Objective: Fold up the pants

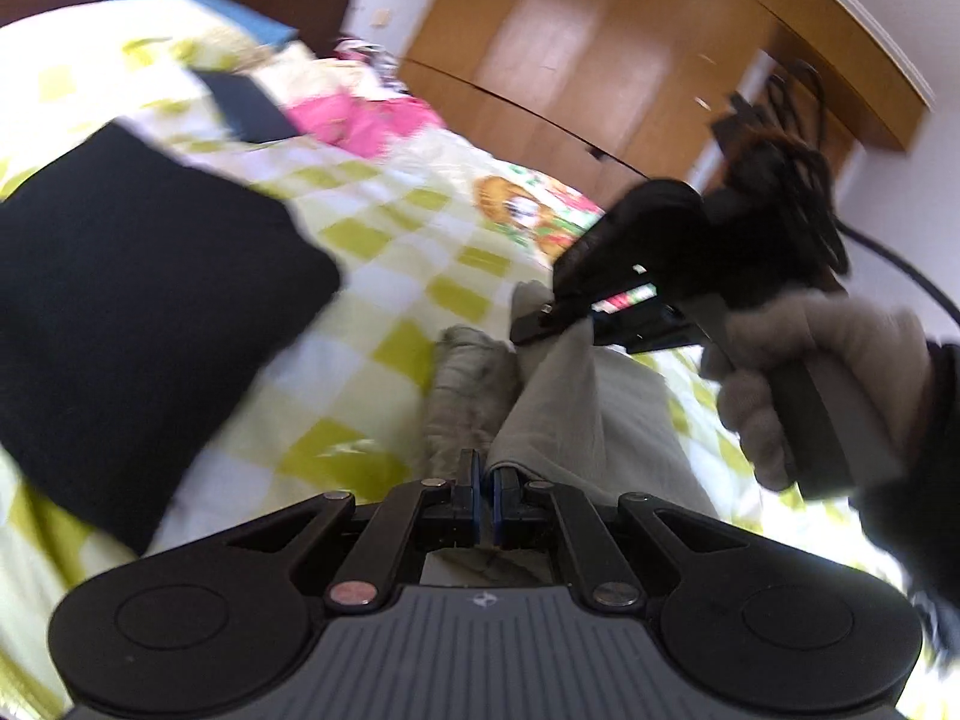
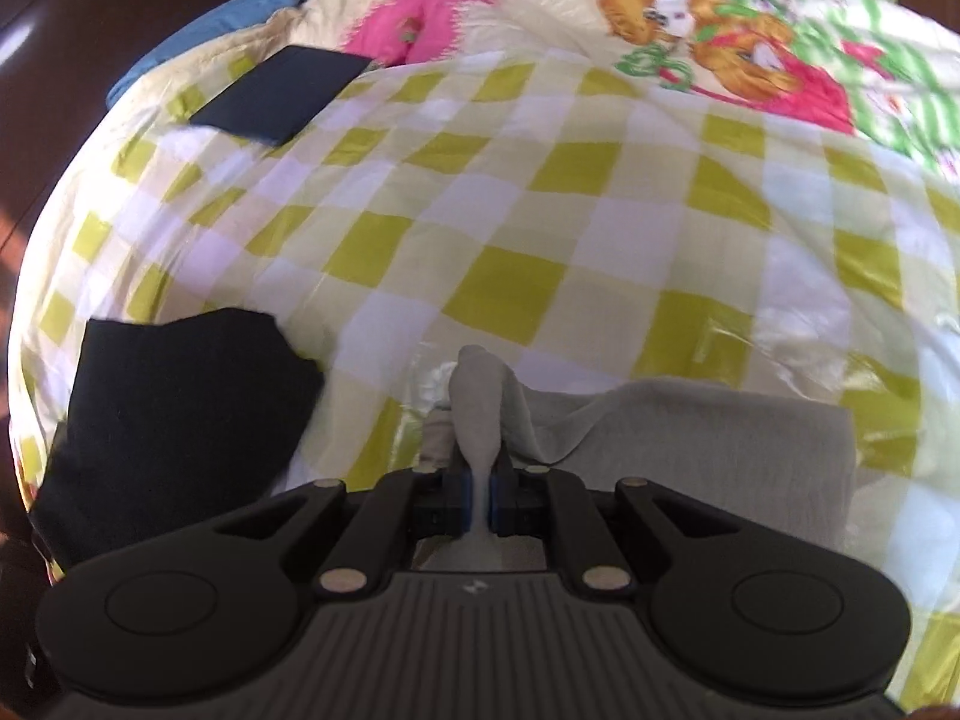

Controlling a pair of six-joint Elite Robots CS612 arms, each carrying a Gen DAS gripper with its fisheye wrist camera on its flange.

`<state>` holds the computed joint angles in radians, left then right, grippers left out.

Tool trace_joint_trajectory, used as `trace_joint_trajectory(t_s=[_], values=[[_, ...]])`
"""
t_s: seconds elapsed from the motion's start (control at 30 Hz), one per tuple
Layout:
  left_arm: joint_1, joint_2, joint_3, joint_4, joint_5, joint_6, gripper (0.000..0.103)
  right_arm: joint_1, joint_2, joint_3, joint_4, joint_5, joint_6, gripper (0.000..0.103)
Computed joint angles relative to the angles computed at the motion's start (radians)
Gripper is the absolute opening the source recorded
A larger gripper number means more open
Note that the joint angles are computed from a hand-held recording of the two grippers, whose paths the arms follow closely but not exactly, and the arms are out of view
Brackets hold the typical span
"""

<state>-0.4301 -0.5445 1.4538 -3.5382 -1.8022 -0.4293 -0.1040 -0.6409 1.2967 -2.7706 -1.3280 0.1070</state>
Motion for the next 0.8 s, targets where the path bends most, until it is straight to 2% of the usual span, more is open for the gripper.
trace_joint_trajectory(t_s=[0.13,0.3,0.43,0.5,0.53,0.57,0.63,0.73,0.8], values=[[0.006,-0.002,0.012,-0.003,0.039,-0.033,0.020,0.025,0.027,-0.048,0.042,-0.016,-0.038,0.008],[0.010,-0.003,0.025,-0.026,0.076,-0.056,0.020,0.071,0.062,-0.108,0.041,-0.152,-0.149,0.009],[0.013,-0.006,0.034,-0.028,0.100,-0.060,0.020,0.077,0.071,-0.123,0.034,-0.125,-0.146,0.012],[0.011,-0.011,0.040,-0.015,0.116,-0.050,0.020,0.079,0.074,-0.112,-0.003,-0.107,-0.168,0.026],[0.010,-0.014,0.043,-0.009,0.122,-0.037,0.020,0.079,0.076,-0.115,0.013,-0.084,-0.174,0.050],[0.009,-0.019,0.049,-0.005,0.126,-0.020,0.020,0.074,0.078,-0.115,0.023,-0.036,-0.169,0.069],[0.007,-0.031,0.063,0.009,0.127,0.031,0.020,0.066,0.077,-0.101,-0.016,0.038,-0.152,0.074],[-0.009,-0.054,0.091,0.027,0.189,0.146,0.023,0.059,0.067,-0.092,-0.028,0.062,-0.133,0.072],[-0.016,-0.066,0.109,0.016,0.239,0.188,0.025,0.044,0.044,-0.055,-0.071,0.096,-0.117,0.072]])
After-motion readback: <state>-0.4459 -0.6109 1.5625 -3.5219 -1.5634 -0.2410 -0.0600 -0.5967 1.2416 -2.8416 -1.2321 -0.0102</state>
